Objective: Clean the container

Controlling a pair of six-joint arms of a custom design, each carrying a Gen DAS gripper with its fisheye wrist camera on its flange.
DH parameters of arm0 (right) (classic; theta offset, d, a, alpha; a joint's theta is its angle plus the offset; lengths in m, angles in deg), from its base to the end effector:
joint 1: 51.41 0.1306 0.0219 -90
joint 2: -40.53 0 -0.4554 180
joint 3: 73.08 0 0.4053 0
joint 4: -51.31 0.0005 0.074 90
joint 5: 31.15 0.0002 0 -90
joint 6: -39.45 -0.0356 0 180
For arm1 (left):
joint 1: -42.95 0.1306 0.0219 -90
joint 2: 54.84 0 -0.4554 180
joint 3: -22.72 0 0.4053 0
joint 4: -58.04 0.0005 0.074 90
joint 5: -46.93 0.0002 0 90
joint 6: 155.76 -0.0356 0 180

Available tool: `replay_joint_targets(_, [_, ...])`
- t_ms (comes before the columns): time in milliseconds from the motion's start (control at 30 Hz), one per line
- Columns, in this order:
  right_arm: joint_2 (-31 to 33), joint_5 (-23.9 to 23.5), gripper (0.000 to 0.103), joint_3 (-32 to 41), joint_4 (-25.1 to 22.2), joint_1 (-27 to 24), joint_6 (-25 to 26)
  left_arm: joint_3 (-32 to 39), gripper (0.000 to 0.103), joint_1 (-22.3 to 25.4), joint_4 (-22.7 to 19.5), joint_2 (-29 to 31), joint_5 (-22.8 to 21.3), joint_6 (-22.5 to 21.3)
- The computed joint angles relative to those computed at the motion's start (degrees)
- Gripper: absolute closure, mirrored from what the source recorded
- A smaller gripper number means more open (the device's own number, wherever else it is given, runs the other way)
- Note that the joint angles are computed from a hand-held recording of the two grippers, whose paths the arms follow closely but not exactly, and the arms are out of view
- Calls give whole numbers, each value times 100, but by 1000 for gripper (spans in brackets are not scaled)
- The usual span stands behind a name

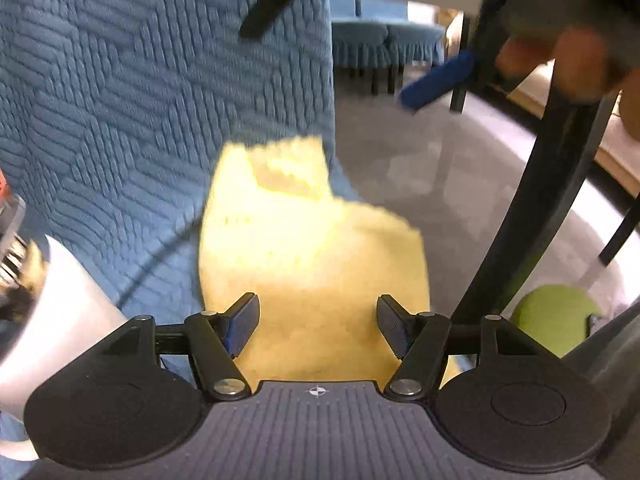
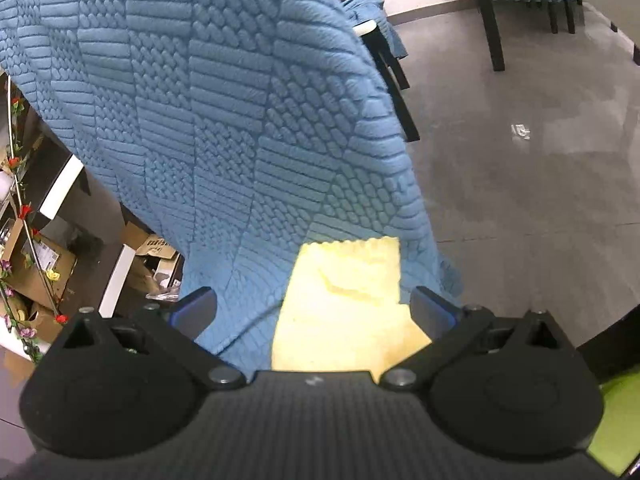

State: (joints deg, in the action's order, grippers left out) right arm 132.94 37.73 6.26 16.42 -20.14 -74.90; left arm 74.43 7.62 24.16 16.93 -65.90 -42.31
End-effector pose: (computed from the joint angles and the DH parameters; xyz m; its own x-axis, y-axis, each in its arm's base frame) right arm 0.4274 0.2740 0.4142 -0.8630 -0.0741 -0.4997 -0.3673 0.7712 0.5199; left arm 0.2711 -0.1758 0.3377 -0.7430 0.0771 -0.6648 0.0556 0.9970 0.0535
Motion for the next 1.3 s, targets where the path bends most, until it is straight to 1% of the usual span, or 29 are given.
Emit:
replay_joint_targets(67, [-69,37,0,-65,88,-12,-87,-92,33,49,127,-50,60,-15])
replay_joint_targets(167, [-180,243,0,-102,114,30,-68,-83,33,81,73,-150,77,-85])
replay_joint_targets(200, [-224,335,0,-106,99,47,-38,-94,33,9,50,-246,43,-52])
replay_joint_targets(300, [-435,602,0,-178,107,111,-22,-4,25,-109,-137,-534,-61,-54])
replay_joint_targets(367, [-611,758,0,-242,109,173,-42,82,16,-163,-252,-763,-81,-89])
replay_joint_targets(433, [-814,1044,0,-295,59,294,10,153,10,-366,-495,-1066,-311,-60])
replay_joint_targets(533, [-1097,1297,0,-385,5,486,13,305,10,-599,-1036,-1452,-570,89])
replay_joint_targets(600, [-1301,1504,0,-478,17,645,-72,426,8,-781,-1451,-1671,-756,274])
replay_joint_targets(733, [-1655,1851,0,-658,26,953,-236,562,3,-1095,-2084,-2117,-1251,640])
replay_joint_targets(867, [-1936,2319,0,-825,-1,1302,-417,717,1,-1290,-2795,-2412,-1565,1102])
replay_joint_targets(1000, [-2178,2811,0,-963,-71,1721,-630,847,0,-1416,-3211,-2628,-1765,1473])
replay_joint_targets(1067, [-2287,3075,0,-1006,-141,1965,-715,898,0,-1484,-3298,-2718,-1831,1500])
replay_joint_targets(1133, [-2395,3421,0,-1043,-239,2251,-778,966,0,-1627,-3465,-2764,-1997,1616])
replay_joint_targets(1200, [-2484,3731,0,-1096,-292,2487,-905,1041,0,-1941,-3813,-2820,-2310,1980])
replay_joint_targets(1267, [-2559,4075,0,-1135,-352,2718,-1129,1096,0,-2059,-4018,-2826,-2457,2234])
replay_joint_targets(1300, [-2579,4230,0,-1139,-403,2828,-1229,1138,0,-2175,-4213,-2853,-2539,2448])
